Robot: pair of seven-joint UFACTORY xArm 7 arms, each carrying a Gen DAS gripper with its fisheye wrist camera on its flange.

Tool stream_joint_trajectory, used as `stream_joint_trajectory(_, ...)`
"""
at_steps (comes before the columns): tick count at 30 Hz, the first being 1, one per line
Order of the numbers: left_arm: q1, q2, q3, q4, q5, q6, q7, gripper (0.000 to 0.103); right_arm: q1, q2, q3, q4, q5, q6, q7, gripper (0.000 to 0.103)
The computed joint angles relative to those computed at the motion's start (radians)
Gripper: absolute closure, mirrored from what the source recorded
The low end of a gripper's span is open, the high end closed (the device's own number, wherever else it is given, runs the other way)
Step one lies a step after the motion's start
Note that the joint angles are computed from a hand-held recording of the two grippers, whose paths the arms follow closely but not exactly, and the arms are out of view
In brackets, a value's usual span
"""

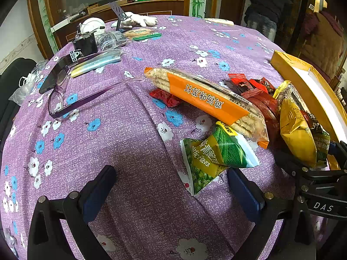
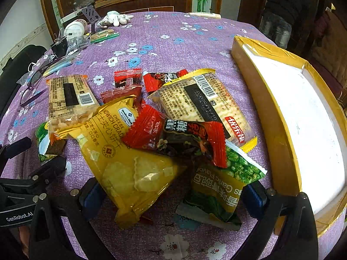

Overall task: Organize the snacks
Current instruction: 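Move the right gripper over the snack pile toward the yellow cheese cracker pack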

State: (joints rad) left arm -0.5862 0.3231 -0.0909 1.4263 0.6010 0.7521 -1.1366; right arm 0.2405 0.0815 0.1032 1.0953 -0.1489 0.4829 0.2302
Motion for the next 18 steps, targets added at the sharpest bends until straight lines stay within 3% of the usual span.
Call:
stream_joint_trajectory(11,0.0,0.0,0.0,0.0,0.0,0.0,0.0,0.0,0.001,0.004,0.001,0.001,0.001,-0.001,-0.008,0.0)
stream_joint_trajectory(18,0.0,0.0,0.001,0.0,0.0,0.0,0.0,0.0,-0.029,0.01,0.021,0.062,0.2,0.154,-0.344,0.0)
